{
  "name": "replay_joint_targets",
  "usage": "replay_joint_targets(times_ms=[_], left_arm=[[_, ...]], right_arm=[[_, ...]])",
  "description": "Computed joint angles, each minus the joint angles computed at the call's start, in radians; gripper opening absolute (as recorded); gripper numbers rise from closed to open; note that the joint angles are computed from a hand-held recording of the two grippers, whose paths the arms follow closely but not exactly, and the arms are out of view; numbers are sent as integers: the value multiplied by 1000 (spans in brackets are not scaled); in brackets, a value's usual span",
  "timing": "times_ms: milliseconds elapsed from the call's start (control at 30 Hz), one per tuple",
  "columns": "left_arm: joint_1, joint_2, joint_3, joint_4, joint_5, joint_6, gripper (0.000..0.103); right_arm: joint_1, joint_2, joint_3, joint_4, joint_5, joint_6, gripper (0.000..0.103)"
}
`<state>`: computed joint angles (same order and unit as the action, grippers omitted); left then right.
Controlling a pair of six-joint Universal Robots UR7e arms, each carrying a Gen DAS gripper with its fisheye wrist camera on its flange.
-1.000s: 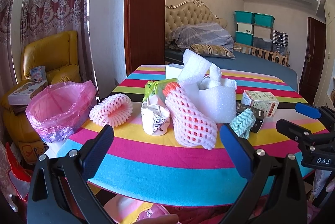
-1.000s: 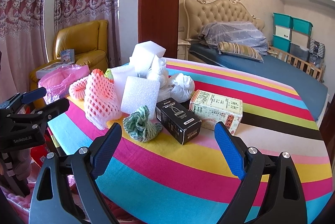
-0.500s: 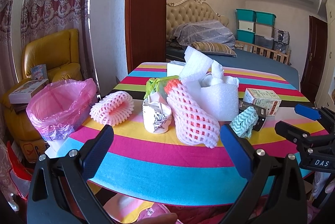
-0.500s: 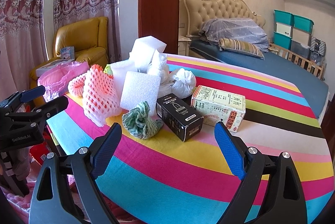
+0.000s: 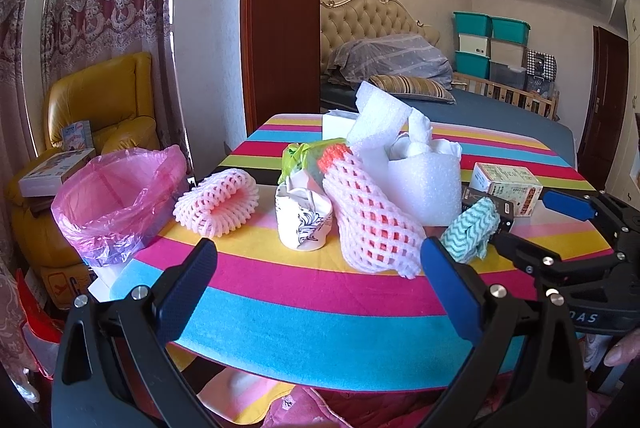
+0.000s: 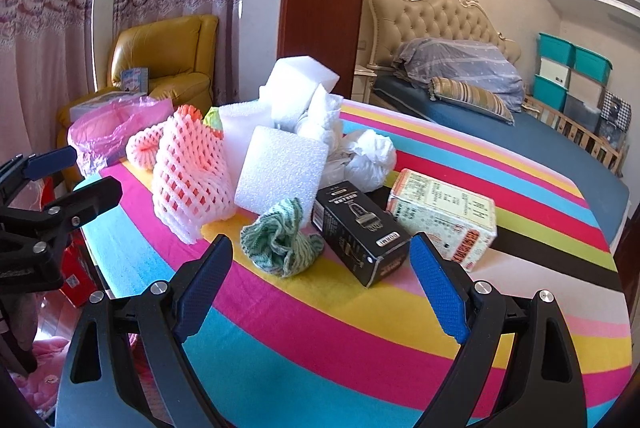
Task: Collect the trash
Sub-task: 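Close the right gripper on the green-white cloth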
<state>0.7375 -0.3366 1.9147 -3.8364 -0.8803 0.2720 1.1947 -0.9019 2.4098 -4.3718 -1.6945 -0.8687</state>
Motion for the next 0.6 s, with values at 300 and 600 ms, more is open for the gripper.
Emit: replay_joint_targets(times_ms=[300, 600], left_arm=[[29, -17, 2, 64, -37, -59, 98], [49, -30, -14, 3, 21, -73, 98]], right_arm=[[-19, -32, -35, 138, 23, 57, 85], [20, 8, -81, 207, 10, -12, 69]])
